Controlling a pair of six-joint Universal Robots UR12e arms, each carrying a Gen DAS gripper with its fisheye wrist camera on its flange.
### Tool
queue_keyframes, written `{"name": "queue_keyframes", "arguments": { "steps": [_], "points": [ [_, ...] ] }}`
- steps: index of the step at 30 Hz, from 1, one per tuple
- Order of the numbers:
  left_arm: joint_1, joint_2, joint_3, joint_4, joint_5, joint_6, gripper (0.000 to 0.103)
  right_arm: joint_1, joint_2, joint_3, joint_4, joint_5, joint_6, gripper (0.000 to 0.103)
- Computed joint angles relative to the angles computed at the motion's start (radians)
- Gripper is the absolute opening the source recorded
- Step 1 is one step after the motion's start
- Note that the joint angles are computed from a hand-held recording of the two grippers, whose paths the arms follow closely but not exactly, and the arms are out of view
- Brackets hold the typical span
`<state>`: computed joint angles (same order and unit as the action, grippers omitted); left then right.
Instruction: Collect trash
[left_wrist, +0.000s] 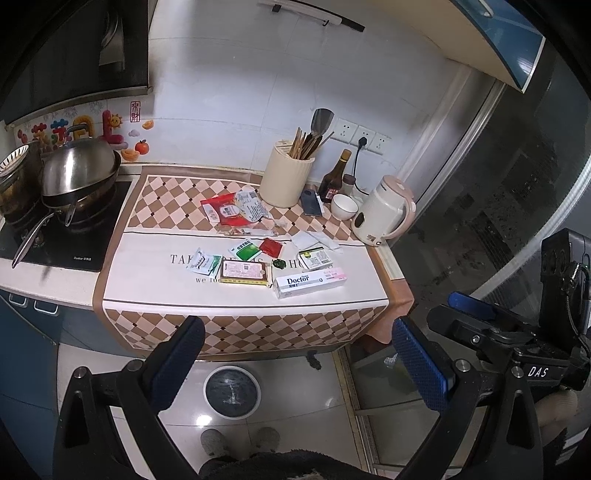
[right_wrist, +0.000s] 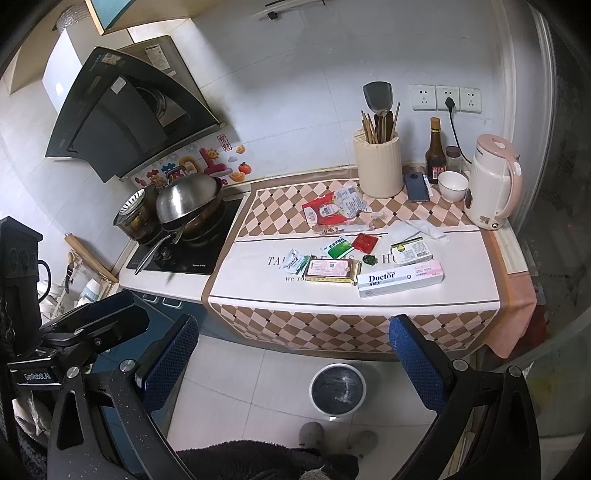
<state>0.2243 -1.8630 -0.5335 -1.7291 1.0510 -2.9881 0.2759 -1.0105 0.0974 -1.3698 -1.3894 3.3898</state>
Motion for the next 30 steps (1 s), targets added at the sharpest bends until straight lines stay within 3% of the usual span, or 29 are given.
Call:
{"name": "queue_keyframes", "arguments": {
  "steps": [4,8,13,26,28,30],
  "points": [
    [0.0,0.001,-0.002,0.002,-0.001,0.003,0.103,-0.001,-0.053,0.109,-0.055,0.007,-0.002,0.103],
    [0.0,-0.001,0.002,-0.001,0.001,0.002,0.103,-0.001,-0.072,0.146,-0.075,0.01,0.0,0.103],
    [0.0,0.0,-0.001,0.001,0.0,0.001,0.103,-0.001,-0.049,0.1,-0.049,0.012,-0.002,0.103],
    [-0.006,0.007,-0.015,0.015,0.015,-0.008,0.103,-0.002,-0.046,0.096,-0.047,0.019,0.003,0.103],
    [-0.022,0.016,-0.042,0.07,0.086,-0.02,0.103,0.003,-0.027,0.062,-0.035,0.009,0.02,0.103],
    [-0.058,0.028,-0.095,0.182,0.244,-0.021,0.103,0.008,-0.014,0.043,-0.033,-0.012,0.063,0.103]
  ]
}}
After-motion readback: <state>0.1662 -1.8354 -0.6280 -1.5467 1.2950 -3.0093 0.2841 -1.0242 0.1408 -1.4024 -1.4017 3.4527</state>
